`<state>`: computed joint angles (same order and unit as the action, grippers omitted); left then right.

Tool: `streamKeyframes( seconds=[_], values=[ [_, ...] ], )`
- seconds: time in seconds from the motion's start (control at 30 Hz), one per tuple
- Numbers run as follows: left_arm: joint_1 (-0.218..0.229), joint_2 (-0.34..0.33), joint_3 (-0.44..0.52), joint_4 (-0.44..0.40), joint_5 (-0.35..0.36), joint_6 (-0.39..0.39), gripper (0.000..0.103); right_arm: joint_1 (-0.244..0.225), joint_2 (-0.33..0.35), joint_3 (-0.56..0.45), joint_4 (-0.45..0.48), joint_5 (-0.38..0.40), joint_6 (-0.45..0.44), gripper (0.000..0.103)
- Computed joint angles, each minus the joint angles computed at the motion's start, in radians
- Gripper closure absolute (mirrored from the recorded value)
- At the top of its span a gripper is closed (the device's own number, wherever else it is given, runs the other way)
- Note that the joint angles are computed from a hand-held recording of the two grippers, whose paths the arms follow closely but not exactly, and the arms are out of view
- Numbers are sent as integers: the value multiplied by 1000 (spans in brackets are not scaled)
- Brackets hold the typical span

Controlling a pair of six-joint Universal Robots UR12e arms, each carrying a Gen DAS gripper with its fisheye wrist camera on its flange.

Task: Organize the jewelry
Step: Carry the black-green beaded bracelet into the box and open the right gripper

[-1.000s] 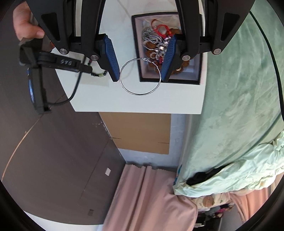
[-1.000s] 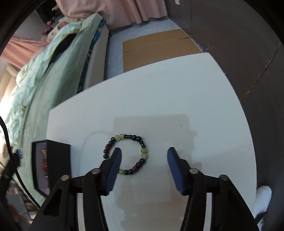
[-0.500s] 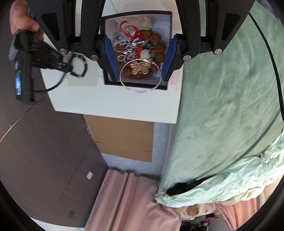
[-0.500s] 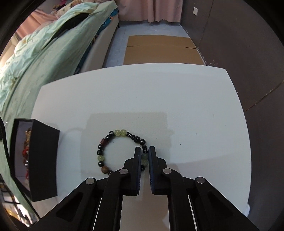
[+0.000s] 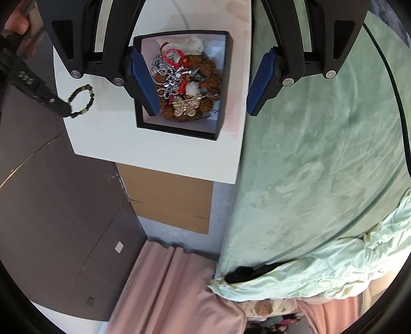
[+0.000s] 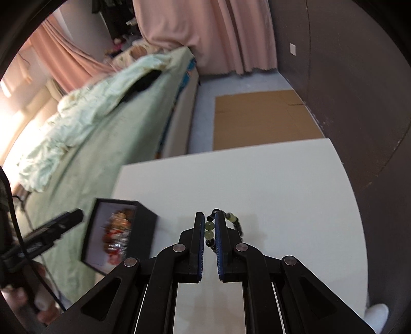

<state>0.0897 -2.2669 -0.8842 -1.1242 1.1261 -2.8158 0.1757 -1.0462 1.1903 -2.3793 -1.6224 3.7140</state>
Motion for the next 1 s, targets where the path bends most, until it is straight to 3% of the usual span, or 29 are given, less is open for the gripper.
streamKeyframes(
  seconds=[0.33, 0.7, 0.77, 0.87, 0.9, 1.0],
  values=[
    [19, 15, -24, 32, -3, -12, 32, 35, 51, -68, -158, 48, -9, 93],
    [44, 18, -27, 46, -6, -40, 32, 57, 106, -139, -165, 106, 5, 93],
    [48, 16, -22, 46, -5, -52, 32, 51, 119, -144, -191, 156, 56, 93],
    [52, 13, -15, 49, -3, -69, 32, 36, 152, -166, -229, 301, 93, 93],
    [53, 13, -15, 49, -3, -74, 32, 36, 156, -171, -220, 315, 95, 92],
    [56, 14, -15, 51, -1, -78, 32, 36, 155, -168, -218, 317, 103, 74]
  ],
)
